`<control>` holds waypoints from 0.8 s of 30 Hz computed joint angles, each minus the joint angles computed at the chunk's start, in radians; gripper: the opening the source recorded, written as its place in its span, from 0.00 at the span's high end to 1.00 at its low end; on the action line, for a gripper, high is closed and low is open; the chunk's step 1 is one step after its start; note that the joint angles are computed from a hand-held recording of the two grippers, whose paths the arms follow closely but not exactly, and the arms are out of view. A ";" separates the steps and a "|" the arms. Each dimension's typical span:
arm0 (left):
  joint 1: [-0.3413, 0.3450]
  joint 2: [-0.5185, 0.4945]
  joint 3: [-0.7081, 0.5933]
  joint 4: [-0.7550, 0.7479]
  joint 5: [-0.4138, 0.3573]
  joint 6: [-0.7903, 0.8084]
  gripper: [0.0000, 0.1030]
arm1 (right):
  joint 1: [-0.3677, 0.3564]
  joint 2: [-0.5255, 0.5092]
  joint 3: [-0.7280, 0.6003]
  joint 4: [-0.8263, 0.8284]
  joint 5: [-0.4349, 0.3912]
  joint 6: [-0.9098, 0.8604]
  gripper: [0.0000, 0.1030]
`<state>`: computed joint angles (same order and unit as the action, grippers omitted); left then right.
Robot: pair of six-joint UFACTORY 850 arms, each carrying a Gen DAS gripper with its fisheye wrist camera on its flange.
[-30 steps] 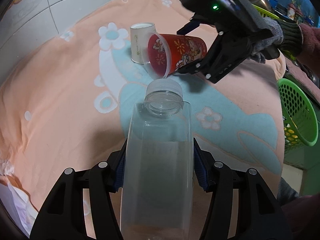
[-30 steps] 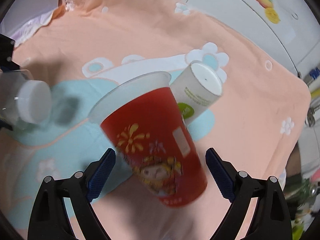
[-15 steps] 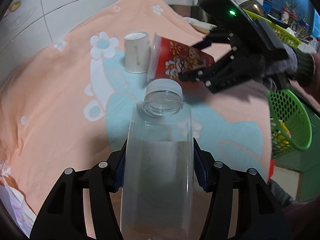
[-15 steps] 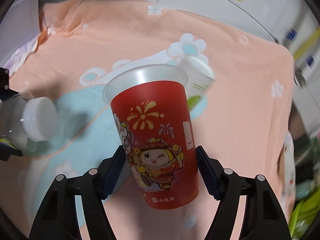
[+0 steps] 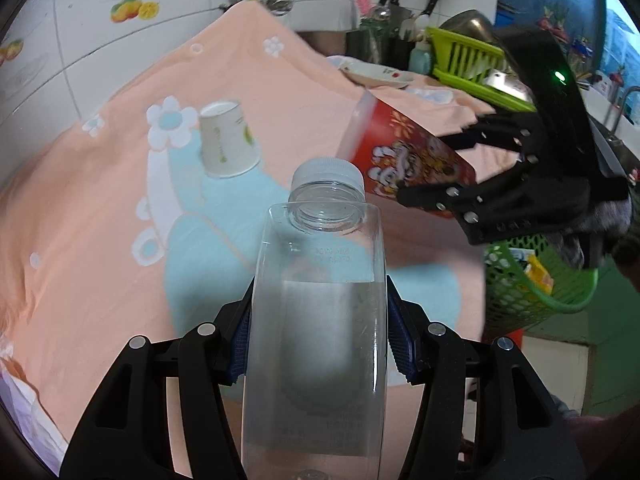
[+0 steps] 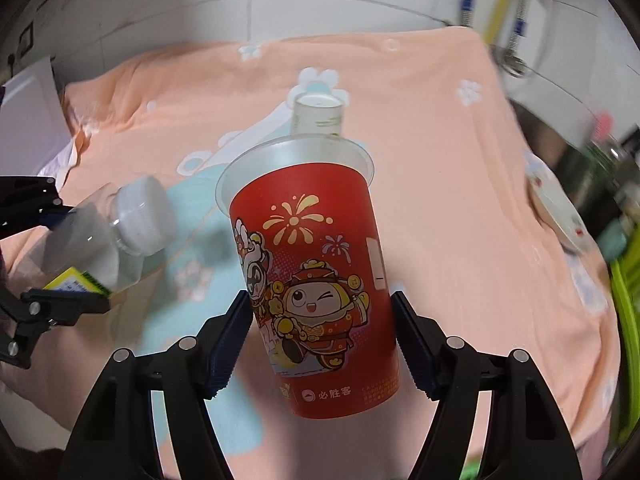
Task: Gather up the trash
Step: 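Drop the red cup into the basket with right gripper while left gripper carries the bottle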
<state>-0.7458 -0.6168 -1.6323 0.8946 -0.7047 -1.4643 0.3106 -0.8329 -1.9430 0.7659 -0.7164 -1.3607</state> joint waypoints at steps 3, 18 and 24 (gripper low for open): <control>-0.010 -0.030 -0.049 -0.017 0.004 0.027 0.46 | -0.036 0.069 0.106 0.065 0.023 -0.004 0.35; -0.057 -0.287 -0.457 -0.156 -0.010 0.274 0.46 | -0.231 0.277 0.442 0.265 0.151 -0.013 0.35; -0.072 -0.428 -0.693 -0.247 -0.048 0.405 0.46 | -0.296 0.312 0.510 0.306 0.190 -0.018 0.35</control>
